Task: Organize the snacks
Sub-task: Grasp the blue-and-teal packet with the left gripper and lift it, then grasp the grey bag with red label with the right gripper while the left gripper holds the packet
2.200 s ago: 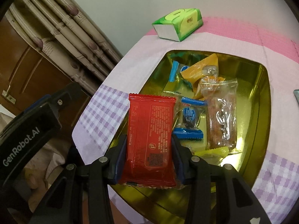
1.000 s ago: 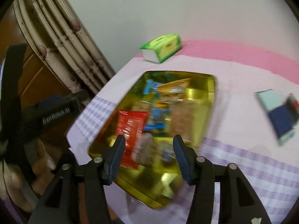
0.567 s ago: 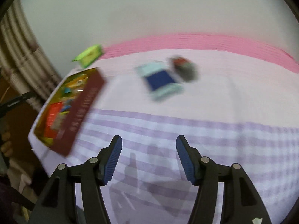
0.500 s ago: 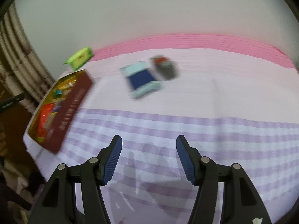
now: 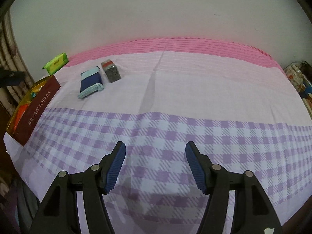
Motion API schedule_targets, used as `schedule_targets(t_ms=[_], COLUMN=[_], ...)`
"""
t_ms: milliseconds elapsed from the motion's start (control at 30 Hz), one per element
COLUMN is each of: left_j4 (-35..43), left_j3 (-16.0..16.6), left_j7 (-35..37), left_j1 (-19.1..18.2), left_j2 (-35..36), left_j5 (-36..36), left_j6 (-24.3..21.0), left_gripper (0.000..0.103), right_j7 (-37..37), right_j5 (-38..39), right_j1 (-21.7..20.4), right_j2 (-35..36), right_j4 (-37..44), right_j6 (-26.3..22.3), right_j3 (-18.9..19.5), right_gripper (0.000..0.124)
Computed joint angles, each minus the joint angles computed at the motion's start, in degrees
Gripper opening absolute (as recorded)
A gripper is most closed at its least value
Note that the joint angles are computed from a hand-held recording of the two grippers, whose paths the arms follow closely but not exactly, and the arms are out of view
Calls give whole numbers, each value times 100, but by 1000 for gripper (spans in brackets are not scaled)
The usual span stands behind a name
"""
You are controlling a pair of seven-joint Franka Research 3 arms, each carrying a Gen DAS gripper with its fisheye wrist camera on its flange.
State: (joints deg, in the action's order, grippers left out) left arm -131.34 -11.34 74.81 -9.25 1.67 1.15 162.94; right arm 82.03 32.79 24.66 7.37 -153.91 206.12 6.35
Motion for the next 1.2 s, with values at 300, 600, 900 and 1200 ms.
schedule_targets(t_ms=[300, 600, 900, 1200], left_j4=[2240, 3567, 3639, 2840], left_j3=[-362, -157, 101, 40], left_j7=[197, -540, -1200, -1220], left_j1=[-1, -293, -601, -427], left_j2=[1997, 3005, 3185, 2815], left_j5=[-356, 270, 1028, 1521], left_j6=[-1073, -1885, -1624, -967], left_gripper=[76, 76, 76, 51], right_j7=[1409, 2687, 3156, 3206], right_j5=[-1544, -3153, -3751, -3843], right_j1=[-573, -1194, -1379, -1400], right_j2=[-6, 35, 12, 4], right_j4=[-319, -410, -448, -459], right_j6=[390, 499, 484, 488], right_j3=[51, 48, -8, -31], right_gripper=[62, 63, 67, 73])
